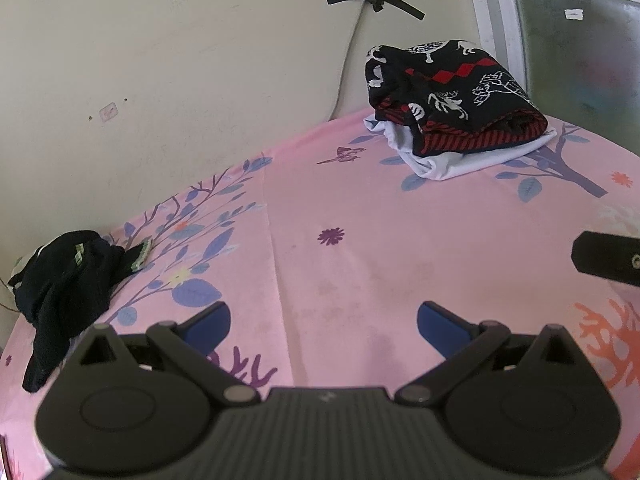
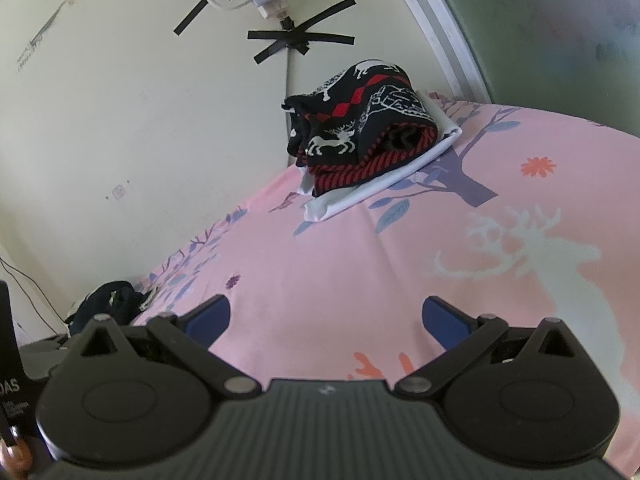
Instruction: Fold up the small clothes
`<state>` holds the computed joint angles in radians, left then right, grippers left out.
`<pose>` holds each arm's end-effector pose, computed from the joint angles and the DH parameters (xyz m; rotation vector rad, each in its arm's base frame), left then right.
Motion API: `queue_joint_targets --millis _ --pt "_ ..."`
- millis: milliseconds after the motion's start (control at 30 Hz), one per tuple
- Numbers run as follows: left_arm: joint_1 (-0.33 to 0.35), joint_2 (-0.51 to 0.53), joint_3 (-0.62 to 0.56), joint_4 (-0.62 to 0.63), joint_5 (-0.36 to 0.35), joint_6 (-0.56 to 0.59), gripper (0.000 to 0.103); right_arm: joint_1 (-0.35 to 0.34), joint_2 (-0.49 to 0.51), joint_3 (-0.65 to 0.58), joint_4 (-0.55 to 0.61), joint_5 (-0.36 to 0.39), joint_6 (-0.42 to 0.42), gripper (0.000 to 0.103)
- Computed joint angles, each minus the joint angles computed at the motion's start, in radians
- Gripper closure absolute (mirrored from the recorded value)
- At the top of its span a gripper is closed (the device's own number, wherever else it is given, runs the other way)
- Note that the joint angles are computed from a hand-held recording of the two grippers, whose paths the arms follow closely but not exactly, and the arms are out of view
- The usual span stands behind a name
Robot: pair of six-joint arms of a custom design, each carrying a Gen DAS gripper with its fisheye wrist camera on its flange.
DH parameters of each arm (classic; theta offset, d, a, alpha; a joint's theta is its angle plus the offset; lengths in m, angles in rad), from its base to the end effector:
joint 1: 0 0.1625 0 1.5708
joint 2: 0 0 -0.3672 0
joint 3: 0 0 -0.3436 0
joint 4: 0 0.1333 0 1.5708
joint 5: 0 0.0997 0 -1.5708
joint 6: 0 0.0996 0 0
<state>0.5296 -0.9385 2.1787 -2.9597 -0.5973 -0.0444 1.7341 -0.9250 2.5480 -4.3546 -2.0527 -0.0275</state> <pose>-0.2669 -0.4061 0.0931 1.0048 2.0333 -0.7640 0.1386 -0.3053 0.1689 -0.1509 -2.3414 1.5540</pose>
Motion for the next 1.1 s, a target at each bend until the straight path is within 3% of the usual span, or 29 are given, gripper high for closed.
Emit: queue_joint_targets --millis 1100 --pt "-0.008 0.017 0.008 -0.039 0.018 0.03 0.0 0.002 0.014 -0.007 -0.004 -0.005 0.006 0.006"
